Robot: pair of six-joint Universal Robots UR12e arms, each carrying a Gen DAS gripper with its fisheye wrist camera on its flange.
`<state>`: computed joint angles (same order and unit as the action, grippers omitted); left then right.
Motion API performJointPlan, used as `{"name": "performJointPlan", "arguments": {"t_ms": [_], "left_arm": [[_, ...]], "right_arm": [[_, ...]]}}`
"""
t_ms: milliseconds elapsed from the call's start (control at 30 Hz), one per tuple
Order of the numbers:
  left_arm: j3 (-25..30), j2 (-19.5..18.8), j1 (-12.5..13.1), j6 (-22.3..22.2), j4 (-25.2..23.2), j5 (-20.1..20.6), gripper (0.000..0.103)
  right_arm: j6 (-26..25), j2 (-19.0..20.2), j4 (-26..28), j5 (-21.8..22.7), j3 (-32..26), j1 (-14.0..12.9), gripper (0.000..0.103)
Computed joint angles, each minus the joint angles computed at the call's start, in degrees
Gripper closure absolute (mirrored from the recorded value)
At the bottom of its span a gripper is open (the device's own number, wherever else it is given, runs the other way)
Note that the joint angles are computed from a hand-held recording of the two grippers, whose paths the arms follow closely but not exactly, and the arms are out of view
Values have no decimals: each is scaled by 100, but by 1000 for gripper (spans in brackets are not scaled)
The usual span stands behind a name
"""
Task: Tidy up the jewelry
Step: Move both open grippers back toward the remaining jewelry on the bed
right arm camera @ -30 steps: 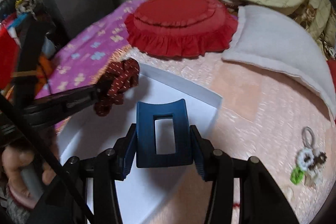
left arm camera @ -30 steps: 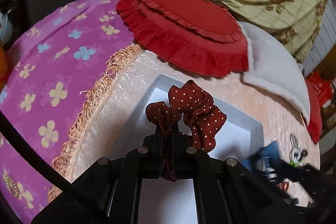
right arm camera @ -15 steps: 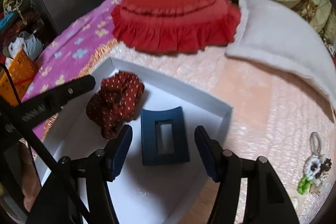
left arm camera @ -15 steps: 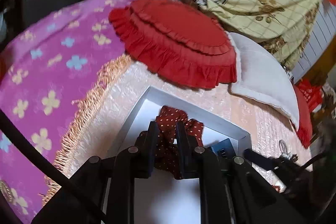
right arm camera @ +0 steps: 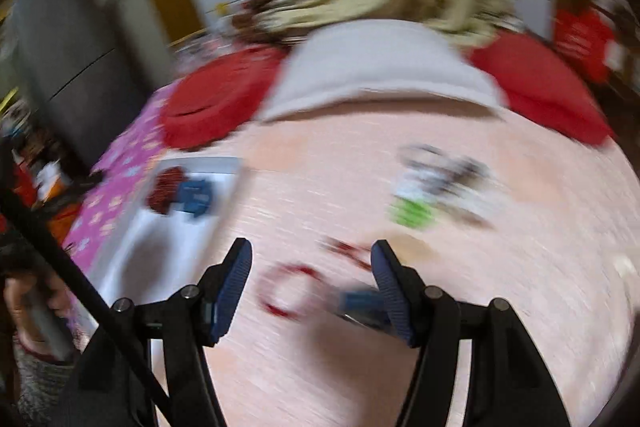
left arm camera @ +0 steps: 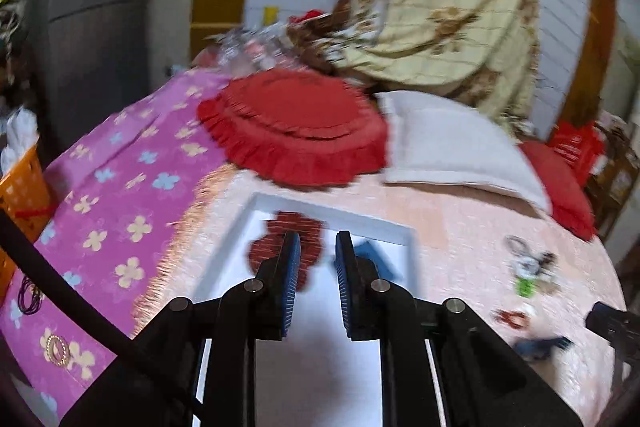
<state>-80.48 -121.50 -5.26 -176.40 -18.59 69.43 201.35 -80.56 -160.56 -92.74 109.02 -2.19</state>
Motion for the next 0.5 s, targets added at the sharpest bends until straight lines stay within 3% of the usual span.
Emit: {"name": "performJointPlan", "arguments": {"t_ms": [133, 233, 400, 500], "left_arm": [[-377, 331, -103, 428, -167, -759, 76], [-499, 405, -260, 709, -569, -992, 76], [-328, 217, -572, 1310, -1600, -942, 76], [-127, 13, -658, 1345, -1956, -755, 76]], "right_arm": [[310, -464, 92, -246, 644, -288, 38], [401, -632, 137, -238, 947, -408, 38], [284, -598, -8, 388, 1116, -567, 38], [46, -501, -103, 626, 1089, -540, 38]]}}
